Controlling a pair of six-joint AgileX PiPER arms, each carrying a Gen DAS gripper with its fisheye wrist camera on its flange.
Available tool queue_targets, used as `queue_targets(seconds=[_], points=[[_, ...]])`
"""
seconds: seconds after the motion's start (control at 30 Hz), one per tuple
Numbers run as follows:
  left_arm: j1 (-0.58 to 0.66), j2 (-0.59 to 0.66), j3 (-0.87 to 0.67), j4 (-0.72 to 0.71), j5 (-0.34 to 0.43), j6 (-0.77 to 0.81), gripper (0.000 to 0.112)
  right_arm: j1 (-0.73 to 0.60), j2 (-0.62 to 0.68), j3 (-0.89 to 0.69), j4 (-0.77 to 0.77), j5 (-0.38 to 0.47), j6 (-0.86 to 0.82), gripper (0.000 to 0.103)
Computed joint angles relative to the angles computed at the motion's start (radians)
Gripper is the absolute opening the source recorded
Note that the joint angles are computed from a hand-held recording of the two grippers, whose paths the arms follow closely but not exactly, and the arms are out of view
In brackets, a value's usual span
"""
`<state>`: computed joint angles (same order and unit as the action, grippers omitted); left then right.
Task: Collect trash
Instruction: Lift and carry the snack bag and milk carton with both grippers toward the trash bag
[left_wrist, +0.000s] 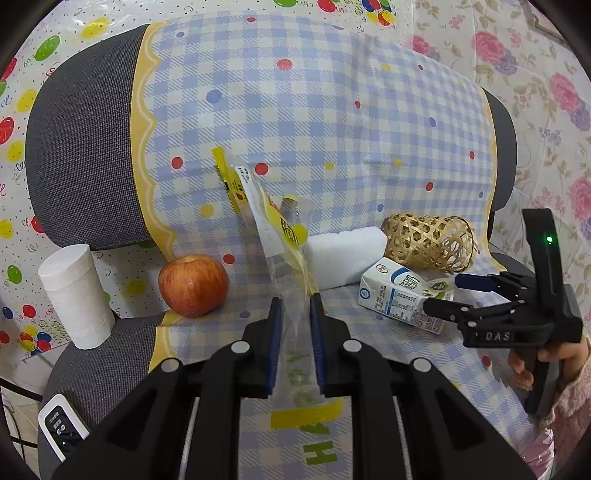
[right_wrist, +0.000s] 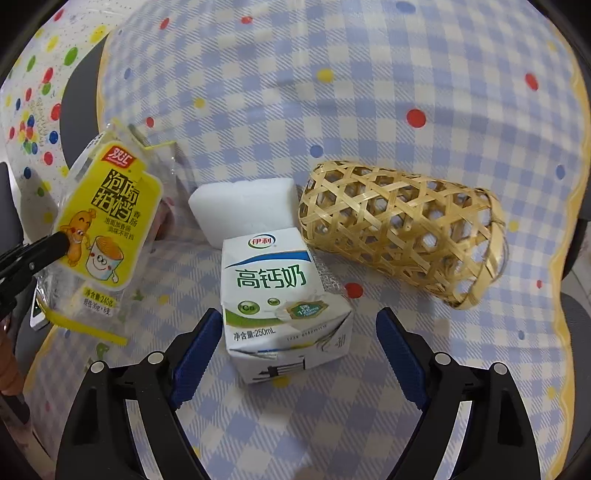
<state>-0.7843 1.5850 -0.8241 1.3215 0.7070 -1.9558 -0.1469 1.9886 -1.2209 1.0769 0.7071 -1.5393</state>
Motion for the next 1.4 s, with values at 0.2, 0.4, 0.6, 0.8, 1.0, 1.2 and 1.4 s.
queue_targets(seconds=[0.2, 0.4, 0.6, 0.8, 1.0, 1.2, 1.4], points=[[-0.001, 0.002, -0.002, -0.014, 0.005, 0.013, 0.014, 0.002, 0.017, -0.034, -0.033, 0.055, -0.004, 0.073], [-0.026, -0.024, 0.014, -0.029, 0.030, 0.013, 0.014, -0.030, -0.138, 0.150, 0.137, 0.037, -0.161, 0.071], [-0.105, -0.072, 0.027, -0.034, 0.080, 0.007, 0.014, -0.113, -0.325, 0.301, 0.175, 0.062, -0.175, 0.071], [-0.222, -0.083, 0.007, -0.054, 0.126, 0.018, 0.014, -0.204, -0.493, 0.439, 0.154, 0.020, -0.196, 0.071], [-0.351, -0.034, -0.059, -0.044, 0.162, 0.045, 0.014, -0.403, -0.595, 0.524, 0.138, 0.121, -0.234, 0.071], [-0.413, 0.040, -0.151, -0.037, 0.131, 0.068, 0.014, -0.621, -0.651, 0.544, 0.113, 0.229, -0.241, 0.071], [-0.484, 0.134, -0.265, -0.023, 0.105, 0.117, 0.014, -0.883, -0.685, 0.548, 0.094, 0.346, -0.297, 0.071]])
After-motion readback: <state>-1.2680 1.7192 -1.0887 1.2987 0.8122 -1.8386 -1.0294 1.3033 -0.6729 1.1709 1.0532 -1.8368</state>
